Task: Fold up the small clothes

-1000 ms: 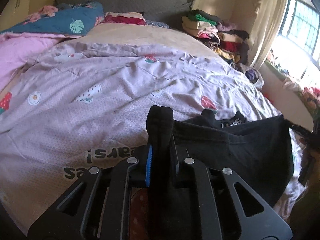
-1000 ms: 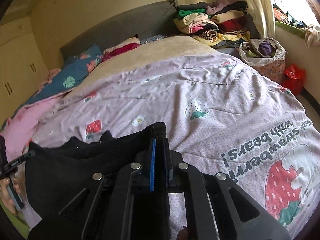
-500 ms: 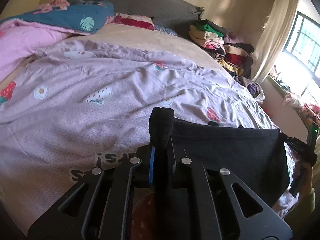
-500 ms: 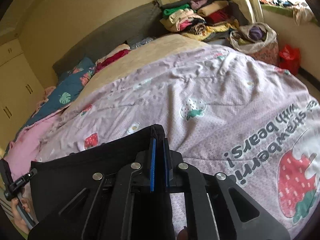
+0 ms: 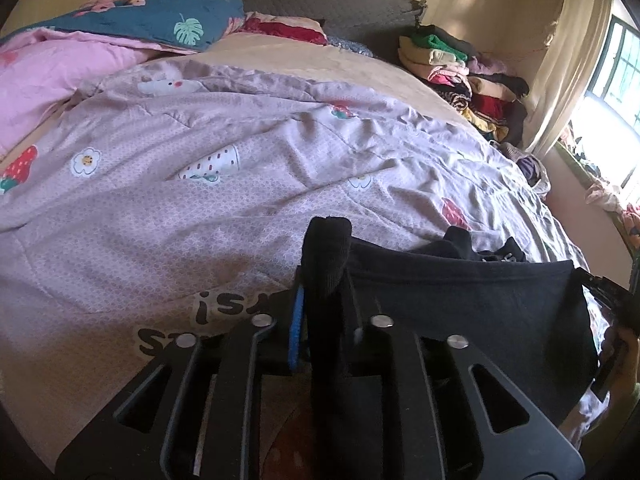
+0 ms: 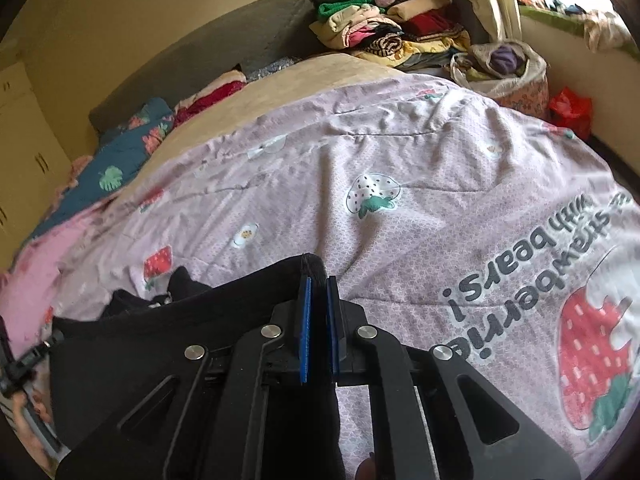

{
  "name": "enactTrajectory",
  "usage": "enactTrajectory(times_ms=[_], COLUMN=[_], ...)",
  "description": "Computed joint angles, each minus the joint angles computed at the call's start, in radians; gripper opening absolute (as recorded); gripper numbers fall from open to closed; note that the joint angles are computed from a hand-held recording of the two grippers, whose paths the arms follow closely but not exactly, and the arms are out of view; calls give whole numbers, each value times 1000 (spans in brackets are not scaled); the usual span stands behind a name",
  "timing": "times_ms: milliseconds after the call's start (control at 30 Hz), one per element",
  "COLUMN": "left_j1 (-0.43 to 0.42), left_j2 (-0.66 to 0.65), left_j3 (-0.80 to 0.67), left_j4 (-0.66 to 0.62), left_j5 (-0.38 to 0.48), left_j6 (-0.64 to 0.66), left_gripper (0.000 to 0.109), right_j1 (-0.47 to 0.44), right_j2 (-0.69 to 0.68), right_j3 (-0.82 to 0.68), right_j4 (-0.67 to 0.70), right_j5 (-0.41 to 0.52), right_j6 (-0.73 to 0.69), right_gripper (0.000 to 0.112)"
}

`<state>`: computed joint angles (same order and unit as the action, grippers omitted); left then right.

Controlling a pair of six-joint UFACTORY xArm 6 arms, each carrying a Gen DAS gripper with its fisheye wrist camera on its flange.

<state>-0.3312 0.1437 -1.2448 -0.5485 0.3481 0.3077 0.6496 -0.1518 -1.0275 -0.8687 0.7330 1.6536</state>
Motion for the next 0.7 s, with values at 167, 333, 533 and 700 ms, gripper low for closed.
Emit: enactTrajectory(times_ms=[167,333,533,700], left_j1=[11,20,21,4], left_j2=[-11,-39,-95,-155], left_j3=[5,18,48,82], left_j4=[123,187,311,358], left_j5=[-1,-5,-23,-30], left_j6=[-116,-184,-311,-337], left_gripper=[17,41,83,93], right_j1=[23,53,94,144], right_j2=[8,5,-25,-47], right_j3=[-27,-52,-60,-70], right_j4=[11,-16,-41,-70], right_j5=[52,104,151,203], right_j6=[-53,-64,-66,-51], right_gripper=[42,57,72,79])
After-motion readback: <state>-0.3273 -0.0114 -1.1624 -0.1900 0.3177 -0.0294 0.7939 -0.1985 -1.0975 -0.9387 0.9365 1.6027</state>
